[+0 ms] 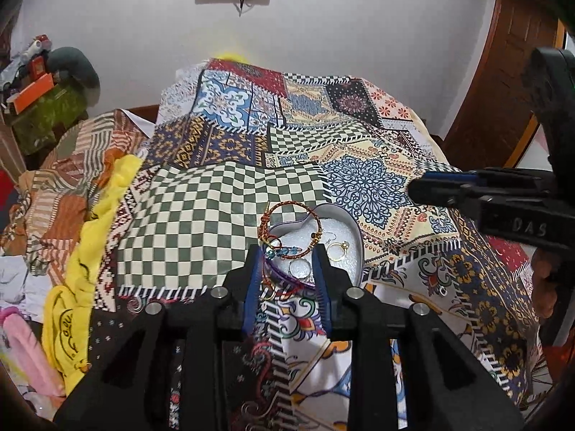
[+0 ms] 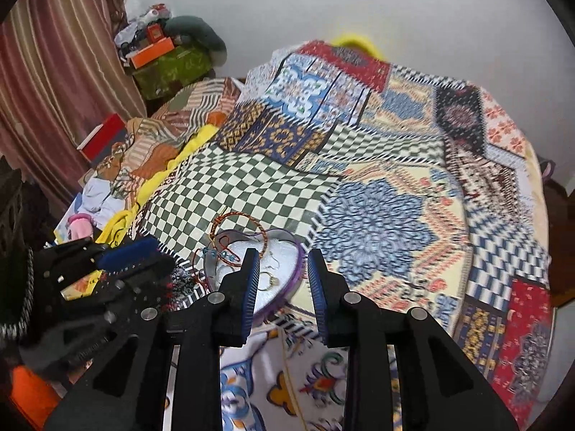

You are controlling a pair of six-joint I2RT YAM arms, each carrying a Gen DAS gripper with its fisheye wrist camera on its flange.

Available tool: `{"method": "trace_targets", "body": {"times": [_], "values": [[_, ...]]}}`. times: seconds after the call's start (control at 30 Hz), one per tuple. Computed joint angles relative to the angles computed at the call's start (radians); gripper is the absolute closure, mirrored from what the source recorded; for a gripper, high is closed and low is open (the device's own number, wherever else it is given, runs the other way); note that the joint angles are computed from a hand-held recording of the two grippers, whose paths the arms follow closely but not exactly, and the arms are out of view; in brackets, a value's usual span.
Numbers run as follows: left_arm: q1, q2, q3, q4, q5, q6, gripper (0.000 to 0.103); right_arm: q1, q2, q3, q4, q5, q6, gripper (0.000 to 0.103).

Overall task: Organize jewelry
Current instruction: 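Move the left tool to a gold hoop earring beside the tin and grasp it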

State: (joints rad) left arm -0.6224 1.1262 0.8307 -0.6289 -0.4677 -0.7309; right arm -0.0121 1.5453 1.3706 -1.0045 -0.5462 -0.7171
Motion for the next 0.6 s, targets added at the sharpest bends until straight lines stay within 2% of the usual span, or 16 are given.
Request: {"method": "trace_targets", "body": {"times": [0.07, 0.27, 0.6], "values": [[-0.043, -0.024, 0.002, -0.037, -0.036, -0.027, 0.066, -0.04, -0.022, -0.005, -0.002, -0.009, -0.028, 0.078], [-0.141, -0.037, -0.001, -0.123, -0.088, -0.106, 0.061, -0.143, -0.056, -0.07, 0.008, -0.014, -0.126, 0.078], [-0.235, -0.034, -0.096, -0.145, -0.054, -0.27, 0.061, -0.218, -0.081, -0.253, 0.051, 0.065, -0.287, 0.078]]}}
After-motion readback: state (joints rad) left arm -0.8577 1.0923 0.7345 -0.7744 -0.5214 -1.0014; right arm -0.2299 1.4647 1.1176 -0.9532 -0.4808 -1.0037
